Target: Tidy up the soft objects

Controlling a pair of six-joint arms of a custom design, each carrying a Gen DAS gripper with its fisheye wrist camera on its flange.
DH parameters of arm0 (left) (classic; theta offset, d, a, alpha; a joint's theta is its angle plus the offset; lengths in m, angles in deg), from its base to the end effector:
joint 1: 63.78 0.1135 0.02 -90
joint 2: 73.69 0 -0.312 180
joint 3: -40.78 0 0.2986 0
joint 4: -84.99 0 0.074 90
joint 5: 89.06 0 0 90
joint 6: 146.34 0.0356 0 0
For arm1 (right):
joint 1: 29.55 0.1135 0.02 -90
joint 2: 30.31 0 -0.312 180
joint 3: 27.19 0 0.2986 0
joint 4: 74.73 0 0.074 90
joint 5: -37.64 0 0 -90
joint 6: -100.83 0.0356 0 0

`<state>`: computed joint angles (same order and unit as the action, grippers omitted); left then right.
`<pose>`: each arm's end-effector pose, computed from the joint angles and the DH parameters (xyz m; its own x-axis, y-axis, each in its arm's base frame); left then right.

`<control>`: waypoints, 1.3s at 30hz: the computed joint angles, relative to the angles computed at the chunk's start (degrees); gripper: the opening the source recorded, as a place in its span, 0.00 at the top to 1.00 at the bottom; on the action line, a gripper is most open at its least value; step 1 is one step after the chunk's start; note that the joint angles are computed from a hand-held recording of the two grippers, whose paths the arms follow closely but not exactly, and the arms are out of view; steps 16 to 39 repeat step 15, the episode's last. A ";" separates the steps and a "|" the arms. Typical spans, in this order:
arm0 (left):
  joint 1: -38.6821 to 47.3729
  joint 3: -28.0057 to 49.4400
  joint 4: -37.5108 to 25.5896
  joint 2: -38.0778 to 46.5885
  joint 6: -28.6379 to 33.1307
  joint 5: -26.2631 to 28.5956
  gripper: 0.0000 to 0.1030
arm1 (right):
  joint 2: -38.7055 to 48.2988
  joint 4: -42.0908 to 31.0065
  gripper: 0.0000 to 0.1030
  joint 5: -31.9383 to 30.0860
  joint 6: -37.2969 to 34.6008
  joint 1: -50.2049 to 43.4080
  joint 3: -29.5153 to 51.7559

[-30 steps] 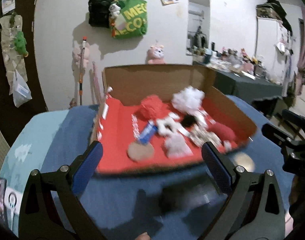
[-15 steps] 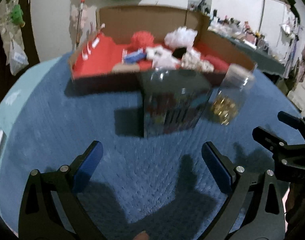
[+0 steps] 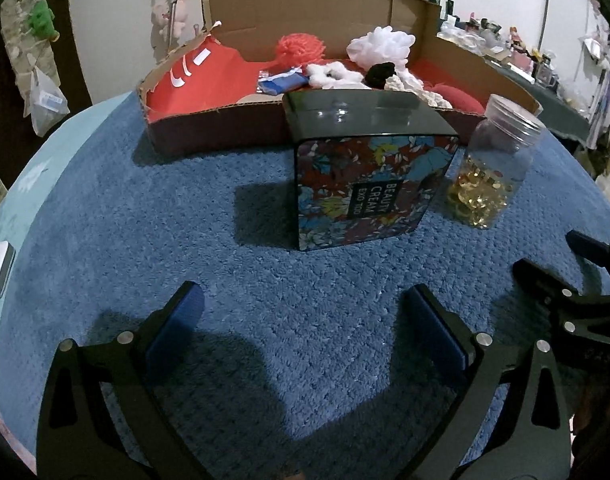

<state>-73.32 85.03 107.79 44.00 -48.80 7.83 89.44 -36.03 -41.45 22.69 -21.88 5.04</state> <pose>0.3143 -0.0572 0.0190 -0.7245 0.2538 -0.6409 0.3375 0.9413 -0.0087 0.2581 0.0280 0.0041 -0.7315 0.1051 -0.6736 0.1459 0.9893 -0.0041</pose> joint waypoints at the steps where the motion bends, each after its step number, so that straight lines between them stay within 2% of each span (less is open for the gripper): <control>1: 0.07 -0.11 0.15 0.00 -0.02 0.11 0.00 | -0.02 -0.09 0.00 0.09 -0.02 0.02 0.02; 39: 0.17 0.06 0.12 0.04 -0.09 0.37 0.00 | -0.05 -0.78 0.00 0.02 0.39 -0.03 0.58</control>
